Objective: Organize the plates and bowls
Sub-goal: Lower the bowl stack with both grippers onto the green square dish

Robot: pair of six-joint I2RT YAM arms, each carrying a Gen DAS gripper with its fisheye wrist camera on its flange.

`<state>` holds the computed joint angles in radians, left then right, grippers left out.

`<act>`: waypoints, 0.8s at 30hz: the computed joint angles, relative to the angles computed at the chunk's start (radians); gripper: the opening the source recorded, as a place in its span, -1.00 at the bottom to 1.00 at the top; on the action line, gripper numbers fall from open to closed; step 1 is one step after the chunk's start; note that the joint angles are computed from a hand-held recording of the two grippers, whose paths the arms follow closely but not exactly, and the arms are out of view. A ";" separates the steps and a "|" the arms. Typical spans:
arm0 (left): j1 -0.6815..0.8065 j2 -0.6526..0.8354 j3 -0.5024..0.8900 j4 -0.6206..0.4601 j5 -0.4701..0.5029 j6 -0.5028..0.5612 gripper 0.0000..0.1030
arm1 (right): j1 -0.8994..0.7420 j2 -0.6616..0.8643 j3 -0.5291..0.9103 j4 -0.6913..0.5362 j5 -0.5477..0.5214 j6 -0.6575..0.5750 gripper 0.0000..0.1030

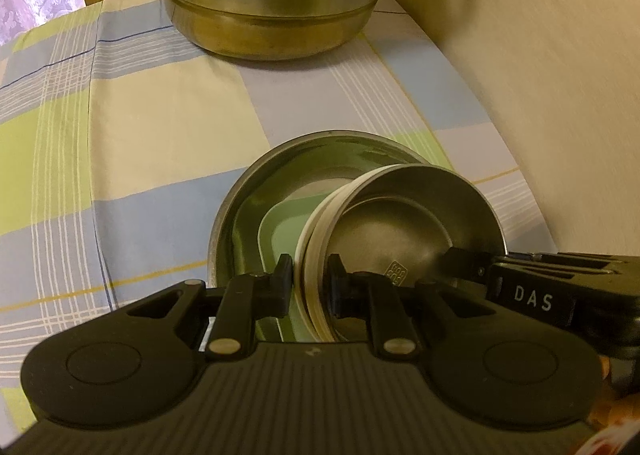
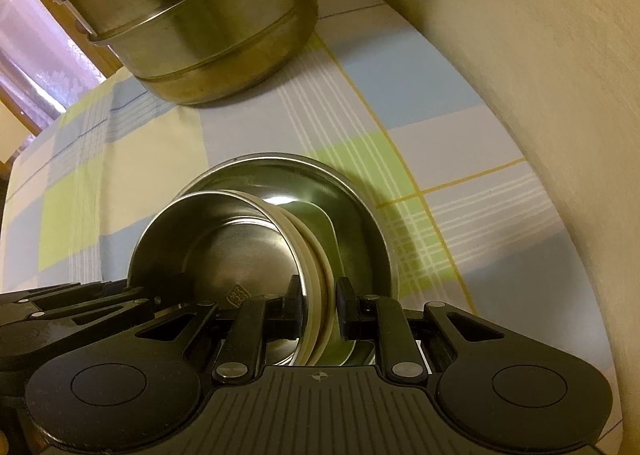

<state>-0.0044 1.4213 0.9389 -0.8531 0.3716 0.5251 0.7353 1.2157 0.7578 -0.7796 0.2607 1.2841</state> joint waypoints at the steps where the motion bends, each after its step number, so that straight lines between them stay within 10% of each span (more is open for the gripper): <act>1: 0.004 0.000 -0.002 0.003 0.003 0.000 -0.69 | 0.000 -0.003 -0.002 0.004 -0.001 -0.001 -0.64; 24: 0.033 -0.029 0.003 -0.013 0.035 0.034 -0.69 | 0.031 -0.092 -0.074 0.053 0.026 -0.021 -0.57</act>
